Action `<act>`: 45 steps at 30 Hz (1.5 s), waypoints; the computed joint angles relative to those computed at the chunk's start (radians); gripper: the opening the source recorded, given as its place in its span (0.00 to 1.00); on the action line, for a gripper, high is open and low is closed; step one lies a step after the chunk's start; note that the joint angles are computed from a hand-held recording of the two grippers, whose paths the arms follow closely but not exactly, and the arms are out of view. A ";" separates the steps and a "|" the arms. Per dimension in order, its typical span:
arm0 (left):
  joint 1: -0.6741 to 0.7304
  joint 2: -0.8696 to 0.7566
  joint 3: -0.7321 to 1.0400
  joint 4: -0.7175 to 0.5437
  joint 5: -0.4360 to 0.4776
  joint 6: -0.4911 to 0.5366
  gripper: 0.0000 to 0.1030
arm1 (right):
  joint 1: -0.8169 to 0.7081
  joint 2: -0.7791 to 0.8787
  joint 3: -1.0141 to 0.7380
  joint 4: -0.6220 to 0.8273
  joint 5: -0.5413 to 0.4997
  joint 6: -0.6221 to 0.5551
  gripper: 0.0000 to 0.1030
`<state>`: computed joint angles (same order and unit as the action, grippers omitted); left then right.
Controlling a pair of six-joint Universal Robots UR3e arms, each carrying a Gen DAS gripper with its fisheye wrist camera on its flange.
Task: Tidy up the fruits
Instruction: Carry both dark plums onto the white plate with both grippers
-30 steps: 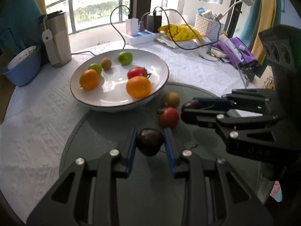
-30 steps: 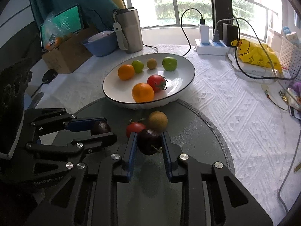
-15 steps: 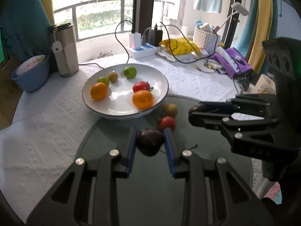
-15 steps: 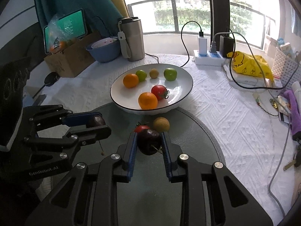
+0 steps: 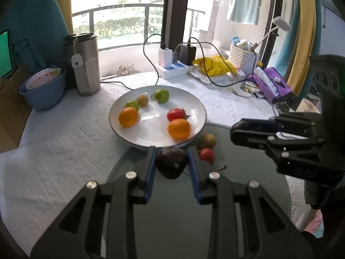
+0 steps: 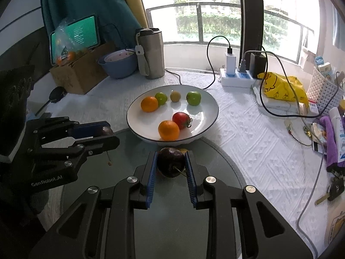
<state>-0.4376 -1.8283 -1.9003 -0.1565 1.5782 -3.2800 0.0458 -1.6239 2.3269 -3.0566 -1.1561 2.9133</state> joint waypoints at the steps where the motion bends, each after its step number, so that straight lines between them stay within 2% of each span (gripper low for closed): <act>1: 0.005 -0.003 0.002 0.002 -0.004 0.001 0.29 | 0.001 0.010 -0.012 0.002 -0.002 0.000 0.27; 15: 0.076 -0.101 0.097 -0.006 -0.047 0.032 0.29 | 0.004 0.155 -0.157 0.006 -0.003 0.002 0.27; 34: 0.151 -0.260 0.261 -0.040 -0.097 0.061 0.29 | 0.021 0.461 -0.496 0.044 -0.021 0.054 0.27; 45: 0.155 -0.291 0.293 -0.061 -0.106 0.046 0.30 | 0.038 0.533 -0.573 0.076 -0.044 0.070 0.27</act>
